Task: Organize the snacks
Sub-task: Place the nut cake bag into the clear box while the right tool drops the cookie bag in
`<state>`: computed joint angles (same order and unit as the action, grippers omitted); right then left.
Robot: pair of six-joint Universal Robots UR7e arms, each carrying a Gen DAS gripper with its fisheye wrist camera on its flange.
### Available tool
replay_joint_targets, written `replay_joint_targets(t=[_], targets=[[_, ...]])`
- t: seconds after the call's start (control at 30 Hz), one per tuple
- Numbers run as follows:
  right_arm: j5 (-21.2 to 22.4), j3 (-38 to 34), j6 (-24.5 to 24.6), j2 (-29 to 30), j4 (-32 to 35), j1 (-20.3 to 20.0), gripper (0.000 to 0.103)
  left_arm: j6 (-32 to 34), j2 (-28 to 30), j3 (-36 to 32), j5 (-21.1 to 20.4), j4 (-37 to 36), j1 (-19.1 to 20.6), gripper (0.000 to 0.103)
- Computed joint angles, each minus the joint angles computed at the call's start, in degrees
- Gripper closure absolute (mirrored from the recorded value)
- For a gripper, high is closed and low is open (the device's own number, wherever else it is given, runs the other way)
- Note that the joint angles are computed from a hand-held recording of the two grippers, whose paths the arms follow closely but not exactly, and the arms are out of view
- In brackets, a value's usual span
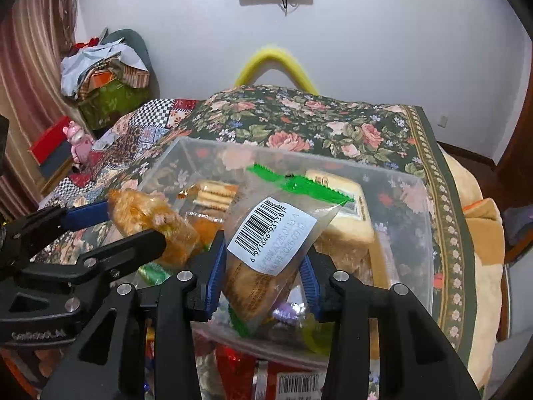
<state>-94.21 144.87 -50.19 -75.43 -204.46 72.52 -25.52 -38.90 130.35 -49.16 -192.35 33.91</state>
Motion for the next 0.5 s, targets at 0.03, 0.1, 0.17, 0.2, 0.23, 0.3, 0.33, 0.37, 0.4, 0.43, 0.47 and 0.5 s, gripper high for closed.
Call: replay_joint_targets(t=[0.03,0.1,0.17,0.2,0.23,0.3,0.33,0.37,0.4,0.43,0.47,0.5], targets=[[0.15,0.09,0.22,-0.40,0.61,-0.17,0.063,-0.35,-0.06,0.18,-0.06,-0.03,-0.14,0.025],[0.87,0.42,1.20,-2.25,3.08,-0.93,0.058,-0.61,-0.17,0.51,-0.12,0.00,-0.48,0.024],[1.27,0.79,1.63,-3.33,4.20,-1.49,0.053,-0.76,-0.45,1.03,-0.35,0.20,-0.91,0.022],[1.52,1.30,1.48,-4.12,4.25,-1.87,0.053,-0.87,-0.69,1.49,-0.44,0.13,-1.29,0.022],[1.64,1.72,1.16,-4.67,4.22,-2.16,0.053,-0.99,-1.00,1.89,-0.45,0.18,-1.67,0.022],[2.09,2.67,0.41,-6.56,4.88,-2.90,0.053,-1.52,-1.73,2.66,-0.21,0.42,-2.42,0.021],[2.28,3.01,0.29,-7.14,5.01,-3.12,0.052,-1.83,-2.19,3.14,-0.10,0.42,-2.82,0.020],[2.81,3.63,0.03,-8.53,5.60,-3.64,0.051,-2.30,-2.70,3.63,0.01,0.57,-3.22,0.018],[3.33,4.07,-0.13,-9.57,6.03,-4.10,0.050,-2.66,-3.07,3.99,0.08,0.69,-3.52,0.018],[3.85,4.58,-0.24,-10.58,6.23,-4.54,0.049,-3.24,-3.70,4.61,0.20,1.01,-4.02,0.017],[4.18,4.89,-0.26,-11.08,6.21,-4.84,0.047,-3.72,-4.21,5.10,0.34,1.35,-4.44,0.017],[5.06,5.59,-0.49,-12.57,6.75,-5.60,0.045,-4.05,-4.55,5.46,0.44,1.57,-4.73,0.016]])
